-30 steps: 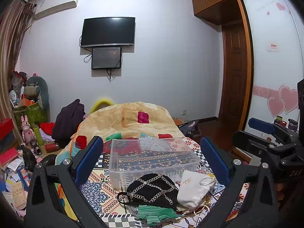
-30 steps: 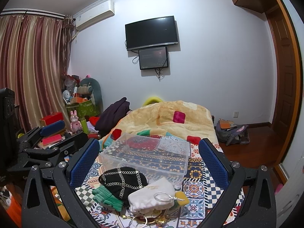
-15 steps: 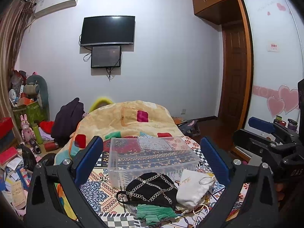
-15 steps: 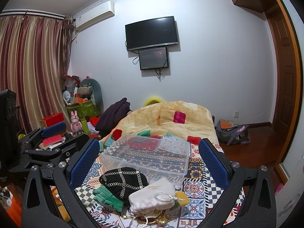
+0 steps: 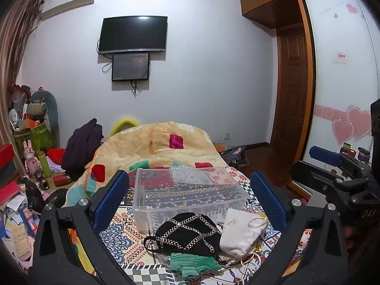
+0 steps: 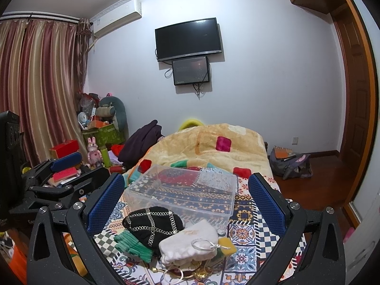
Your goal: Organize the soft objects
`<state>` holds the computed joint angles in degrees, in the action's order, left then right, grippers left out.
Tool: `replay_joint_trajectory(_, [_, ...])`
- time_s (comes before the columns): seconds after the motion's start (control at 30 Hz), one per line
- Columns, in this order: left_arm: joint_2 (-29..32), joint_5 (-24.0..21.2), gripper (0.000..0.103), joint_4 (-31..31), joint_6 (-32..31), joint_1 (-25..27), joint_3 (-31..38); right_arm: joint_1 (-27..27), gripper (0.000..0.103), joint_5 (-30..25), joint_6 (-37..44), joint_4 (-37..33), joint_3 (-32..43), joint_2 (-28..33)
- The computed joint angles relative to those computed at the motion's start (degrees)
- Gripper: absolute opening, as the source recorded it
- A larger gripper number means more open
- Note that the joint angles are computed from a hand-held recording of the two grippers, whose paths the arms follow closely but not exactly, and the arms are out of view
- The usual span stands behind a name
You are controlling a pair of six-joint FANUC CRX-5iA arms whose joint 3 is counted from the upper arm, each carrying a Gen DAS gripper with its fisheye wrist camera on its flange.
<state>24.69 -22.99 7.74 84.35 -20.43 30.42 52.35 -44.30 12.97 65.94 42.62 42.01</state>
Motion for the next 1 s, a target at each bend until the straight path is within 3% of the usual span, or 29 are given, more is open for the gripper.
replay_joint_trajectory(0.17, [1.7,-3.0,0.103,2.53,-2.52,0.36,1.24,-0.06,0.103,-1.73,3.68,-5.27,2.23,0.89])
replay_joint_trajectory(0.43, [7.18,-13.53,0.103,4.1,-3.4,1.78,6.62,-0.46,0.103,-5.74,14.92,-21.23,7.08,2.8])
replay_joint_trajectory(0.57, [10.17,-18.13,0.088,2.25,-1.38,2.11,10.18,-0.75,0.103,-8.61,19.73,-27.22,10.18,4.53])
replay_joint_trajectory(0.7, [13.24,-21.57,0.081,4.6,-1.79,2.75,13.34,-1.53,0.092,-9.66,23.73,-33.3,12.49,5.35])
replay_joint_trajectory(0.87, [16.39,-25.03,0.063,5.77,-1.46,2.94,16.68,-1.84,0.079,-12.93,27.76,-38.39,18.49,8.28])
replay_joint_trajectory(1.0, [16.34,-24.56,0.053,8.13,-2.6,3.42,15.64,-2.05,0.061,-16.19,30.41,-41.2,23.89,10.92])
